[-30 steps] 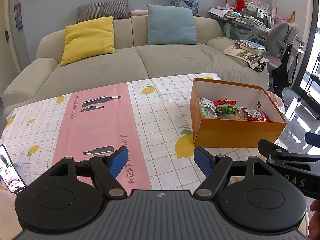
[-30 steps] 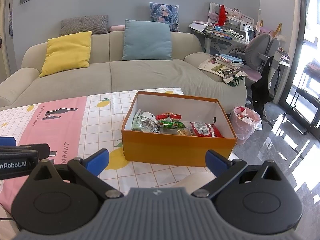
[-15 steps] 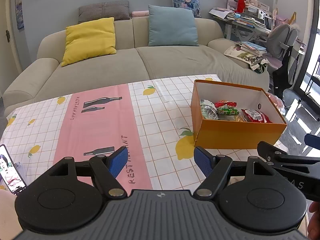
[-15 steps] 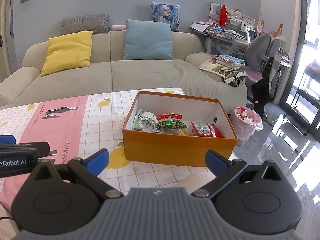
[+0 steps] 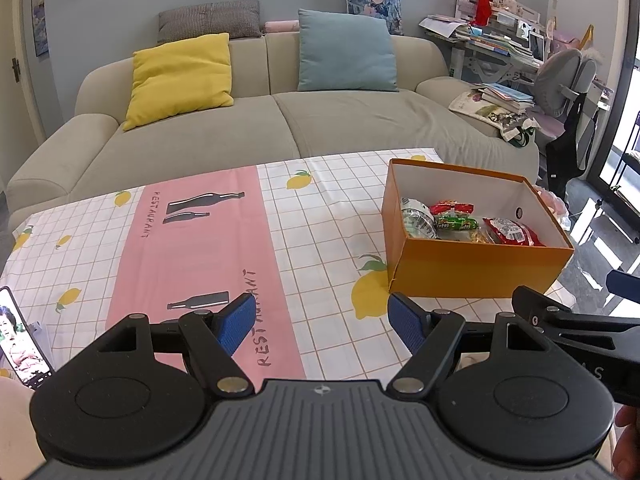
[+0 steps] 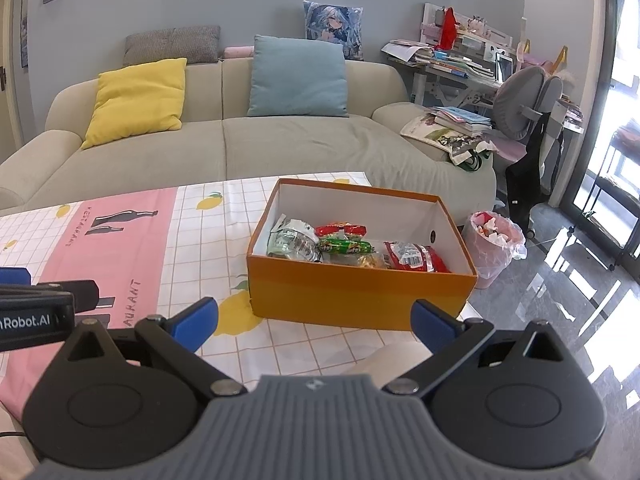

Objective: Organize snacks

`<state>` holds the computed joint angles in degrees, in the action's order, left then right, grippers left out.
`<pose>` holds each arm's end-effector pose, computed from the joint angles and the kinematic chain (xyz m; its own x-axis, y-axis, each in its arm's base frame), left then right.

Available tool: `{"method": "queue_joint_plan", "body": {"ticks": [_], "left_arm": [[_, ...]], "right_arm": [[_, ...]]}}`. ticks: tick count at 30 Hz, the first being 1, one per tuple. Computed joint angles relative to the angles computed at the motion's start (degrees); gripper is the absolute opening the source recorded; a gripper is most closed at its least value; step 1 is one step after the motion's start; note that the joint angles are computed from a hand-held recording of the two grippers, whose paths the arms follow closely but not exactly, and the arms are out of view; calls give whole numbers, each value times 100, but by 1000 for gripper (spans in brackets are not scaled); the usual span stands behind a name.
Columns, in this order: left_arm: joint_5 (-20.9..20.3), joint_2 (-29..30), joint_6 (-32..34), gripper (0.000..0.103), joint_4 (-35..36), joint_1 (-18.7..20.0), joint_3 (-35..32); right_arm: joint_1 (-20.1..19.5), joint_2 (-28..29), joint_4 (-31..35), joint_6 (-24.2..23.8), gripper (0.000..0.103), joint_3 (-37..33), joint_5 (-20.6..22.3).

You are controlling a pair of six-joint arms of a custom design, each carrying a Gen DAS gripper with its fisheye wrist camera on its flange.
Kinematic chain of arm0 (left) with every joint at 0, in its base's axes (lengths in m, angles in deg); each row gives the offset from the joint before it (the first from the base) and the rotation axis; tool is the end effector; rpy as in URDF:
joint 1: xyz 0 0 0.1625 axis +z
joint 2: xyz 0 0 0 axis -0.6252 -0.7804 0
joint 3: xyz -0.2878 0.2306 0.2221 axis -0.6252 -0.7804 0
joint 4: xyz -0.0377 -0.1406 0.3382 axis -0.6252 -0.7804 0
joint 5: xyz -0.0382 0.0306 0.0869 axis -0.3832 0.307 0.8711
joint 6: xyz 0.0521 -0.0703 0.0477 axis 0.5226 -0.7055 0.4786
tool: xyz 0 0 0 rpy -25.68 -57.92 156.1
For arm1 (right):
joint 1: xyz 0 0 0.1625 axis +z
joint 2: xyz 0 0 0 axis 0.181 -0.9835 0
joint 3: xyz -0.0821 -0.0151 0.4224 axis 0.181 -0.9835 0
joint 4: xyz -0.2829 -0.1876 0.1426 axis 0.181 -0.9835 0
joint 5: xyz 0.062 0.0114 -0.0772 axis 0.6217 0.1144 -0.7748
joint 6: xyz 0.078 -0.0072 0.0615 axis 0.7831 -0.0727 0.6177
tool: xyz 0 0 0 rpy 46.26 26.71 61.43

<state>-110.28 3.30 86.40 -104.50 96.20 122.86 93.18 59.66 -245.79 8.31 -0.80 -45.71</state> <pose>-0.2473 -0.7915 0.2309 -0.7102 -0.0982 -0.6971 0.4739 0.6656 -0.5766 0.2677 -0.7725 0.1502 -0.6665 -0.1021 0.7385 -0.6477 0.5697 -0.5059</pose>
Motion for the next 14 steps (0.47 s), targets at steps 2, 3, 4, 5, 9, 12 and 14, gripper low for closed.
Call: {"method": "queue_joint_plan", "body": {"ticks": [2, 3, 4, 5, 9, 12, 14], "left_arm": [[-9, -3, 2, 88, -4, 2, 3], [-11, -2, 2, 88, -10, 1, 4], [-14, -1, 1, 88, -5, 1, 1], [-10, 1, -6, 88, 1, 0, -6], [-15, -2, -15, 88, 0, 1, -4], [4, 9, -49, 88, -33, -17, -4], [8, 3, -73, 88, -52, -29, 15]], "right_arm": [[-5, -3, 20, -4, 100, 0, 4], [-8, -8, 31, -4, 100, 4, 8], [-14, -14, 46, -9, 100, 2, 18], [-15, -16, 45, -11, 100, 4, 20], [-12, -9, 53, -5, 100, -7, 12], [-24, -19, 87, -6, 100, -2, 23], [-31, -24, 111, 2, 100, 2, 23]]}}
